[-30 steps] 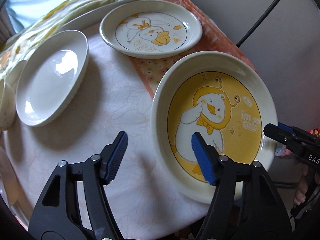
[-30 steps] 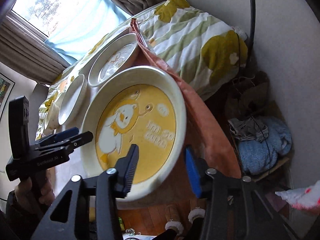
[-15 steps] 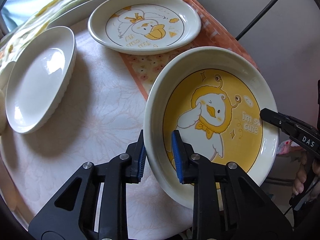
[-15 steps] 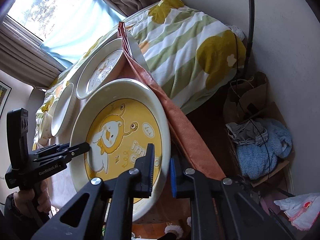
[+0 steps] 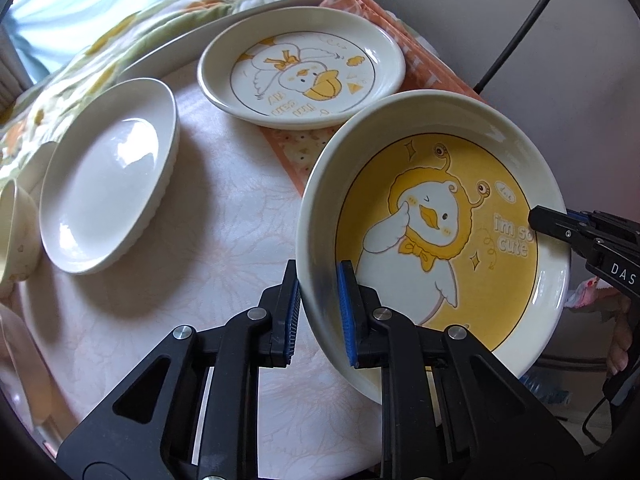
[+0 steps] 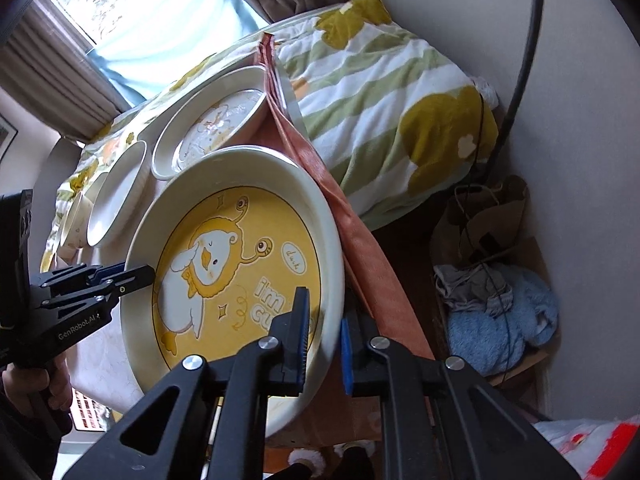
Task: Organize plates and bowls
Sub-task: 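Carry the yellow lion plate with both grippers beside the pink dish and lower it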
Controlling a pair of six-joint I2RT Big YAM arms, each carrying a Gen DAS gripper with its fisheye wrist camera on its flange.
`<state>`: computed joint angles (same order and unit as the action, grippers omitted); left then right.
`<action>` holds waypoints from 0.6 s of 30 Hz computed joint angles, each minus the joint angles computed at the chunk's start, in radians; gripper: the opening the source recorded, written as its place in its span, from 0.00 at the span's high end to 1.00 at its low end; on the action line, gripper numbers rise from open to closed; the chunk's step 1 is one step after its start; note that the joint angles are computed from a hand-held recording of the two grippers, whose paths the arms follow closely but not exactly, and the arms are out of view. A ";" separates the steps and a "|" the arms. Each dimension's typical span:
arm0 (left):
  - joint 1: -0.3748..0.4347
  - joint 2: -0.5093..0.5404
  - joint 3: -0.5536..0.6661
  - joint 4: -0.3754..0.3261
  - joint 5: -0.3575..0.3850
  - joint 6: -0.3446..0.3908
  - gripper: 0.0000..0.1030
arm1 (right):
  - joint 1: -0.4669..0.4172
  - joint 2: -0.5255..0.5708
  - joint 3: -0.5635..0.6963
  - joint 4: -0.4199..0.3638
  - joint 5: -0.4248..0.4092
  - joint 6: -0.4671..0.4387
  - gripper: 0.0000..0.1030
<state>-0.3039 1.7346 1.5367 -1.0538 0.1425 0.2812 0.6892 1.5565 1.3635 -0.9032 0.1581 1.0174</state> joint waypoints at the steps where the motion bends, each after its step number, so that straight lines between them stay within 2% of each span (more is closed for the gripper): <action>1: 0.003 -0.009 -0.004 0.001 -0.001 -0.003 0.85 | 0.002 0.003 0.009 -0.004 0.001 -0.001 0.88; 6: 0.015 -0.071 -0.031 0.000 -0.017 -0.027 0.85 | 0.002 0.019 0.058 -0.027 -0.004 -0.048 0.87; 11: 0.060 -0.145 -0.066 -0.010 -0.027 -0.045 0.85 | 0.005 0.050 0.130 -0.045 -0.032 -0.097 0.87; 18: 0.189 -0.232 -0.110 -0.039 -0.033 -0.061 0.85 | 0.037 0.173 0.325 -0.100 -0.085 -0.204 0.87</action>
